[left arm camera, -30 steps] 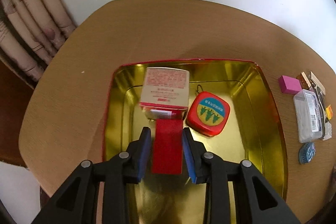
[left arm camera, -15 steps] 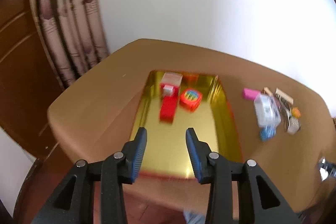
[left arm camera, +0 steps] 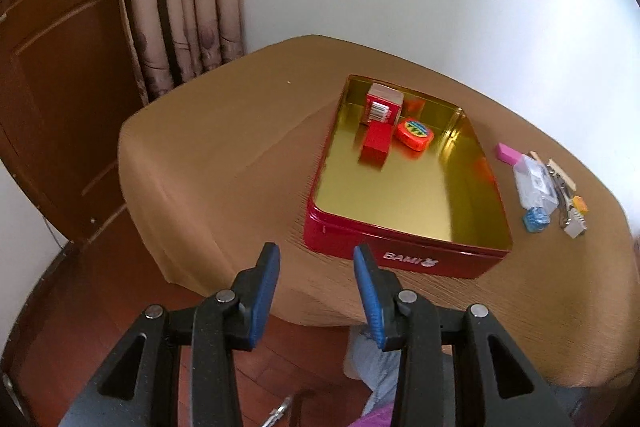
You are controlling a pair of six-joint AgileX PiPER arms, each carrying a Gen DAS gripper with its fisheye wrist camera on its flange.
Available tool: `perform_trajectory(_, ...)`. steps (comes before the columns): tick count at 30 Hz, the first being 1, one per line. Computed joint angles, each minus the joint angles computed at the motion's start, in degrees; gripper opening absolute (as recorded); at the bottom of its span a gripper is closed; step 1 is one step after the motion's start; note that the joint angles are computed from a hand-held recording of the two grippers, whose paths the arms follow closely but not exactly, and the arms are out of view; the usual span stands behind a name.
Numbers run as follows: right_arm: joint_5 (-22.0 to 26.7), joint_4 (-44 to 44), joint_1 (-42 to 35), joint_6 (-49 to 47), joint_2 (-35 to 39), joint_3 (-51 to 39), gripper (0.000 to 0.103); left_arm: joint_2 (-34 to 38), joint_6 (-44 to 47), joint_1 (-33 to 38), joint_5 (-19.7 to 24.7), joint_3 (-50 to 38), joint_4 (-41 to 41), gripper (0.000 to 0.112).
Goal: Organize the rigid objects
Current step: 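Carry the clear pink box into the tin and open the right gripper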
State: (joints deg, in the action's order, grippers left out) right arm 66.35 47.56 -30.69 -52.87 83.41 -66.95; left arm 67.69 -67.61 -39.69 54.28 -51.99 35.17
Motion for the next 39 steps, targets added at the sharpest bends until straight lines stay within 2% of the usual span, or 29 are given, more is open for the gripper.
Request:
perform_trajectory(3, -1.9, 0.2, 13.6, 8.7, 5.8, -8.6, 0.053, -0.6, 4.9, 2.5, -4.0, 0.5, -5.2, 0.039)
perform_trajectory(7, -5.2, -3.7, 28.4, 20.4, 18.3, -23.1, 0.053, -1.1, 9.1, 3.7, -5.9, 0.8, -9.4, 0.039)
perform_trajectory(10, -4.7, -6.5, 34.3, 28.3, 28.3, -34.7, 0.053, -1.6, 11.2, 4.1, -6.5, 0.9, -11.2, 0.039)
perform_trajectory(13, -4.6, -10.8, 38.0, 34.1, 35.2, -43.5, 0.053, -1.9, 13.8, 5.6, -7.7, 1.2, -13.7, 0.039)
perform_trajectory(23, -2.2, -20.3, 40.3, 43.1, 48.0, -61.6, 0.053, -0.5, 27.2, 14.7, -11.5, 2.0, -28.7, 0.039)
perform_trajectory(29, -3.3, -23.4, 41.2, 43.3, 50.3, -63.9, 0.053, 0.4, 28.4, 14.9, -11.2, 1.6, -30.0, 0.039)
perform_trajectory(34, -0.1, -25.7, 42.3, 45.2, 54.3, -71.3, 0.054, 1.2, 30.4, 15.2, -11.2, 1.9, -31.8, 0.039)
perform_trajectory(39, -1.2, -25.9, 42.3, 45.3, 53.9, -70.5, 0.055, 1.1, 29.7, 14.2, -11.1, 2.0, -31.0, 0.039)
